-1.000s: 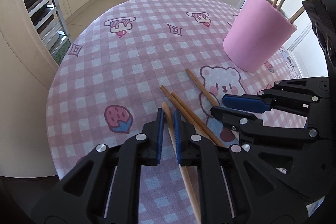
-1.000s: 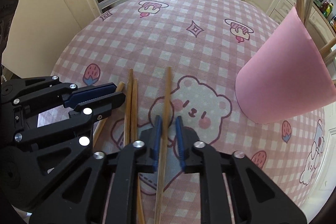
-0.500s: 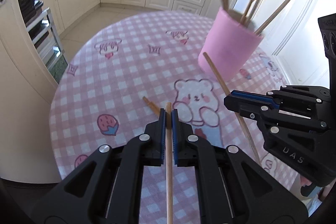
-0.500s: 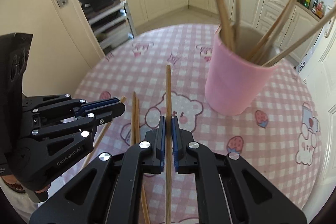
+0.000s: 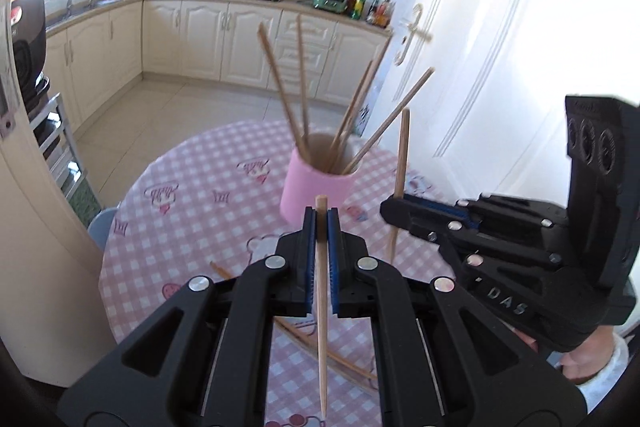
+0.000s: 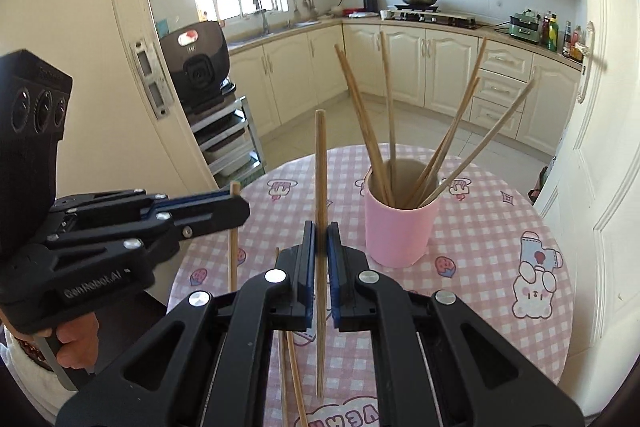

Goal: Organize utensils
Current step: 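Carry both held sticks upright over the pink cup and lower them in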

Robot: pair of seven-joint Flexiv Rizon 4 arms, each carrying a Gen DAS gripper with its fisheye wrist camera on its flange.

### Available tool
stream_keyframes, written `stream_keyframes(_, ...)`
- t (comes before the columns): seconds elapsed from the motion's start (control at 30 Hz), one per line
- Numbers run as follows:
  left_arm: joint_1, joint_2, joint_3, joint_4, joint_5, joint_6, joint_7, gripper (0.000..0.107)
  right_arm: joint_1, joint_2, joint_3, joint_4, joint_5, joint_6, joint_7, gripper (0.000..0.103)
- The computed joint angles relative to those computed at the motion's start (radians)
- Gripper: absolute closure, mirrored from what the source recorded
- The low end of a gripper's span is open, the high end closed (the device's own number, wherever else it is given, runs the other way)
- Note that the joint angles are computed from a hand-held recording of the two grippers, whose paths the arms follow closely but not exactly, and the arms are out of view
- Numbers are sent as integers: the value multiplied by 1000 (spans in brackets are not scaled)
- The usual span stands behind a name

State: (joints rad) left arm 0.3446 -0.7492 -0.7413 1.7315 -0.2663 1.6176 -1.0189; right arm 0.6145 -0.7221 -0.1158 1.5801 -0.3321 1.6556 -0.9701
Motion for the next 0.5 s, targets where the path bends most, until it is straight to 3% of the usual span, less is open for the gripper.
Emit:
stream_keyframes(0.13, 38, -10, -80, -1, 38, 29, 24, 101, 44, 20, -59, 39, 29, 17, 38, 98)
stream_keyframes(0.3, 9, -19, -82, -36, 65, 18, 28, 101, 95, 32, -141, 75, 52, 48, 66, 98)
stream_keyframes(0.5, -34, -11, -47, -63, 32, -12, 36, 101, 103, 36, -171, 78, 76, 66, 60, 98)
